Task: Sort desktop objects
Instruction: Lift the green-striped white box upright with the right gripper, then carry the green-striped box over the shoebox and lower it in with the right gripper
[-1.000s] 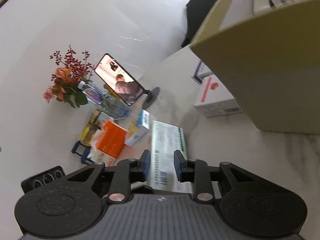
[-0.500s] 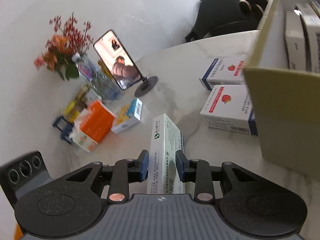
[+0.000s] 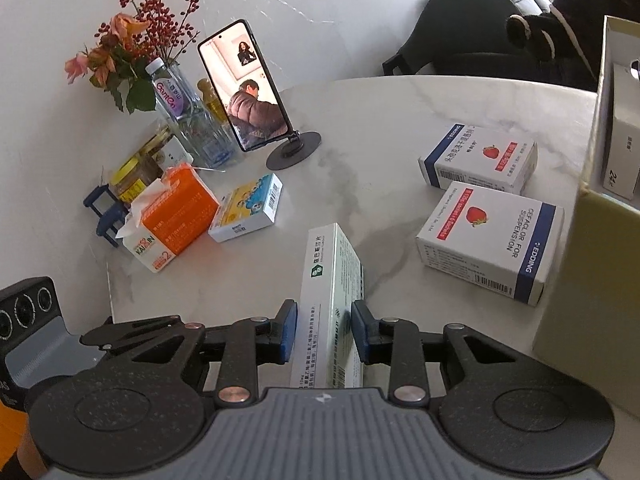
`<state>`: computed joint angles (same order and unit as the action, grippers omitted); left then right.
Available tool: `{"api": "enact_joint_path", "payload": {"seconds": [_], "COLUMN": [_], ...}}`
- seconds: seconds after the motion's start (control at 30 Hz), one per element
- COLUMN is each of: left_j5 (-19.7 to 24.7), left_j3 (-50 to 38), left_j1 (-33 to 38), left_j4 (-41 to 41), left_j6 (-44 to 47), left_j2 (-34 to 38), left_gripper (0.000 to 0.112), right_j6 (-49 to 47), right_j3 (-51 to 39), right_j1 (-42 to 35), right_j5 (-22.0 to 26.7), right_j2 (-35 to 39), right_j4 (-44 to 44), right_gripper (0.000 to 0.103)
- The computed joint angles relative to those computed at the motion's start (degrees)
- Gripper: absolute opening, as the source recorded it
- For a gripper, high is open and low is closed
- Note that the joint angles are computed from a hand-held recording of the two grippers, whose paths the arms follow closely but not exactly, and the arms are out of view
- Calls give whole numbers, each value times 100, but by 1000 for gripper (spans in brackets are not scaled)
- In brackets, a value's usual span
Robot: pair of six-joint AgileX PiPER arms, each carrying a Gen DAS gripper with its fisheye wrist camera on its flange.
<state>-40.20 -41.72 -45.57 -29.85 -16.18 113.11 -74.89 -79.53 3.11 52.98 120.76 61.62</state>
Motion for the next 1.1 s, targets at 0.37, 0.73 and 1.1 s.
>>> {"api": "enact_joint_path", "payload": {"seconds": [0.37,0.73,1.1], "left_j5": [-84,-50,-5], "left_j3": [103,99,57], "left_j1": [-180,-150,-125], "left_j4": [-634,-798,-887], "left_j6": [429,465,553], "left_j2": [-75,-74,-60], "left_gripper": [76,93,96], "right_j6": [-271,-255,-397], "right_j3": [221,220,305], "right_j1": [132,102,40], "right_j5": [-354,-386,-543], "right_j2": [-187,-260,-348], "right_j4": [-32,-176,-328], "right_gripper": [29,23,23]}}
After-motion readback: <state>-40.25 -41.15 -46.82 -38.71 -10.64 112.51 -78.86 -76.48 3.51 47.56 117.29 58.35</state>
